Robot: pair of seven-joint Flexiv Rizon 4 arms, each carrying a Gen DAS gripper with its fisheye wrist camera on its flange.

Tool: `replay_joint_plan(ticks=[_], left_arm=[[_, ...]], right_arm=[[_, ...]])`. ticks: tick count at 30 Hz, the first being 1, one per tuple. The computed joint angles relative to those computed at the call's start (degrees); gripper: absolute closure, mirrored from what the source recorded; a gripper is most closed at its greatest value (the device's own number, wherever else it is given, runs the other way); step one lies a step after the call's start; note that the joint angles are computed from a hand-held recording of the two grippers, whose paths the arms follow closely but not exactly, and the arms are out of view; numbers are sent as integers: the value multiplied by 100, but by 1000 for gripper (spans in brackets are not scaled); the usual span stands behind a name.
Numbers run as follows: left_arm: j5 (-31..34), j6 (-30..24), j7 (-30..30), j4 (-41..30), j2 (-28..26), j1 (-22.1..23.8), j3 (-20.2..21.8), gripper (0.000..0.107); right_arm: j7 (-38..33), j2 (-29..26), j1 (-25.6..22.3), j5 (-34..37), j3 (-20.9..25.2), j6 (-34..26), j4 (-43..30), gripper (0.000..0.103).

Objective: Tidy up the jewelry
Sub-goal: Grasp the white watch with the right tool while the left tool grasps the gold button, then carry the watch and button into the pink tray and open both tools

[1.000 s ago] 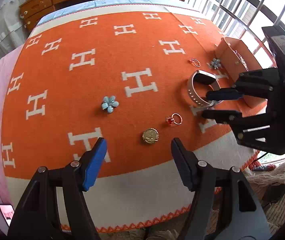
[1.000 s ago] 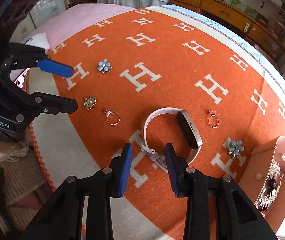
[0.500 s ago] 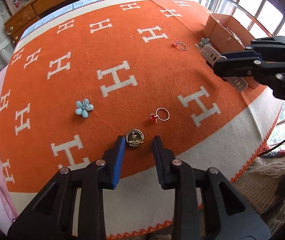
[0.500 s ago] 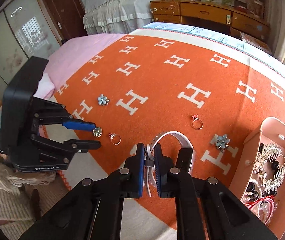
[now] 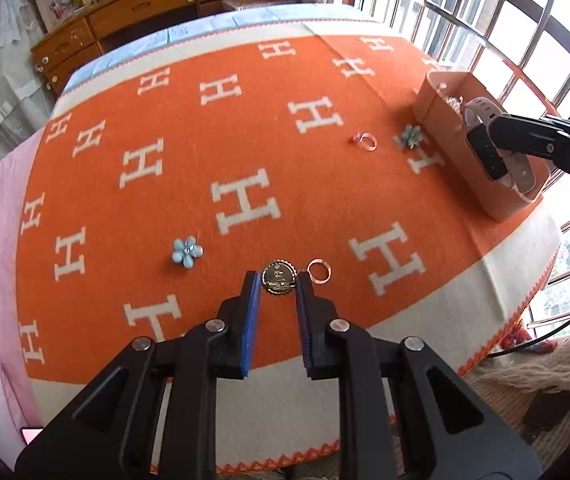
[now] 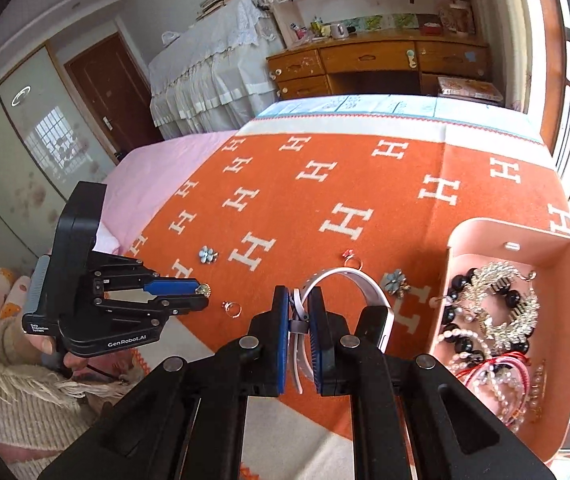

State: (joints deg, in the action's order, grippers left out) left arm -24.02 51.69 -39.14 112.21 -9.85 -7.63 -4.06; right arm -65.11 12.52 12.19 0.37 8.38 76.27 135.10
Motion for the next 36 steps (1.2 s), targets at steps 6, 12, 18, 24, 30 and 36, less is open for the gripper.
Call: replay_joint_plan(ticks=[6, 12, 18, 24, 30, 36], left_arm=[[-698, -129, 384, -418, 180, -178, -263, 92], [-1159, -215, 484, -1028, 112, -656, -574, 92], [-1160, -124, 329, -1364, -136, -1165, -801, 91], [-169, -201, -664, -1640, -665, -1494, -744, 91], [327, -403, -1174, -1735, -1018, -1507, -714, 91], [710, -460, -1396, -1784, -1184, -1530, -686, 89]], right_arm=[[1083, 745, -890, -630, 236, 578, 424, 94], [2012, 1413, -1562, -919, 274, 665, 733, 94], [2258, 1911, -1585, -754, 1, 205, 958, 94], [2166, 2017, -1411, -393, -315, -43, 1141, 94], [1738, 1589, -890, 217, -693, -28, 1133, 93], [1730, 1081, -1107, 94, -493, -539, 962, 80]])
